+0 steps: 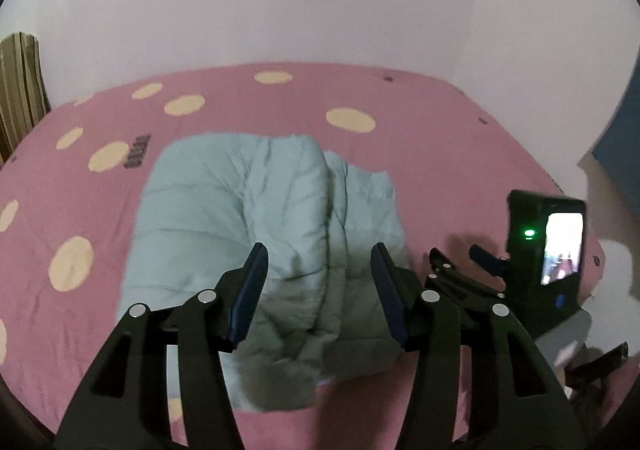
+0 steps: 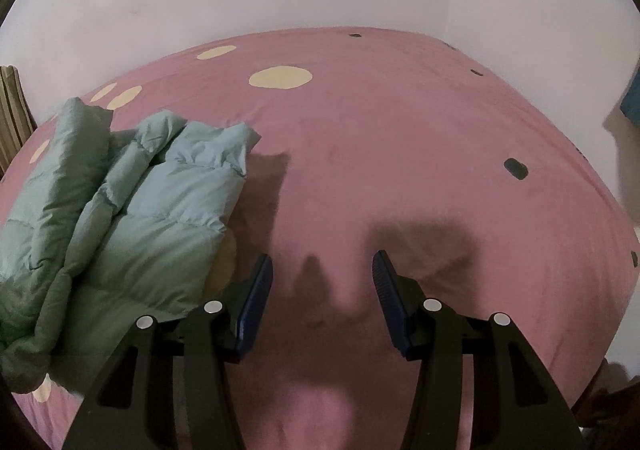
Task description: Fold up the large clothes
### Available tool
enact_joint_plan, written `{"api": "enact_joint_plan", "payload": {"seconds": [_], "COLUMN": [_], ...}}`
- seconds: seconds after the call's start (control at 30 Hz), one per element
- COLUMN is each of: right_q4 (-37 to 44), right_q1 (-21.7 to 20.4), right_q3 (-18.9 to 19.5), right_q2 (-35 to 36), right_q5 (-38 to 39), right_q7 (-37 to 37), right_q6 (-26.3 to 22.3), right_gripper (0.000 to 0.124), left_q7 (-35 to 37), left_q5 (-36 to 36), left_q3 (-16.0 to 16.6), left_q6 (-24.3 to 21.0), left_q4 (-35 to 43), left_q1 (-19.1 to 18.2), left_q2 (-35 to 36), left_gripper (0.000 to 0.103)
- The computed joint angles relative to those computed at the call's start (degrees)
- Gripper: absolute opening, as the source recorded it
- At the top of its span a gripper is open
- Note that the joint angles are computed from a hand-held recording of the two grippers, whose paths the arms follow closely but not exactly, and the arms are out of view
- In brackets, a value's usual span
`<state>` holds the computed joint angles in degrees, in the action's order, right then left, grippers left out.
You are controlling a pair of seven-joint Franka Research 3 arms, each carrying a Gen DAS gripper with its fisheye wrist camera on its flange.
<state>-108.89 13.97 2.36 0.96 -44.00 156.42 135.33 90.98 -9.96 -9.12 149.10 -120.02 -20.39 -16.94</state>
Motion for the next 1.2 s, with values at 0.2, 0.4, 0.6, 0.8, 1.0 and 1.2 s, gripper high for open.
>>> {"api": "enact_joint_plan", "payload": {"seconds": [0.2,0.4,0.6,0.8,1.0,1.2], "right_q4": [0.79,2.51,5.58,11.80,17.96,17.82], "right_q1": [0.57,1.50,2.44,4.43,7.40,8.93], "right_q3": [0.39,0.73,0.57,-0.04,-2.04,-3.66], "right_q2": [0.11,0.71,2.29,6.88,12.20,11.42], "right_q5": [-0.65,-0.68,1.94,5.13,9.40,8.88], "right_q7": [-0.07,-1.00,-3.19,-6.51,-10.48,-8.36], "right_q6": [-0.86,-0.93,2.29,4.89,3.40,4.46], "right_gripper": [0.052,0.052,0.052,0.063,0.063,0.063], "left_q7": [0.94,-3.31,-7.49,-2.06,-1.00,0.42], "left_q5": [-1.47,3.85,9.88,0.41,0.81,-1.88], "left_q3": [2.84,3.52,3.84,4.87,3.25,3.50], "left_q6": [-0.35,-0.10,-1.73,-3.16,-1.19,-1.18], "left_q4": [-1.42,-1.22,0.56,1.70,1.24,0.82], "left_q1": [1.69,7.91,13.10,13.00,13.76,13.97], "left_q2": [-2.98,-1.30,4.52,7.89,9.09,9.41], "left_gripper": [0.055,0.066,0.068,0.068,0.068,0.068]}}
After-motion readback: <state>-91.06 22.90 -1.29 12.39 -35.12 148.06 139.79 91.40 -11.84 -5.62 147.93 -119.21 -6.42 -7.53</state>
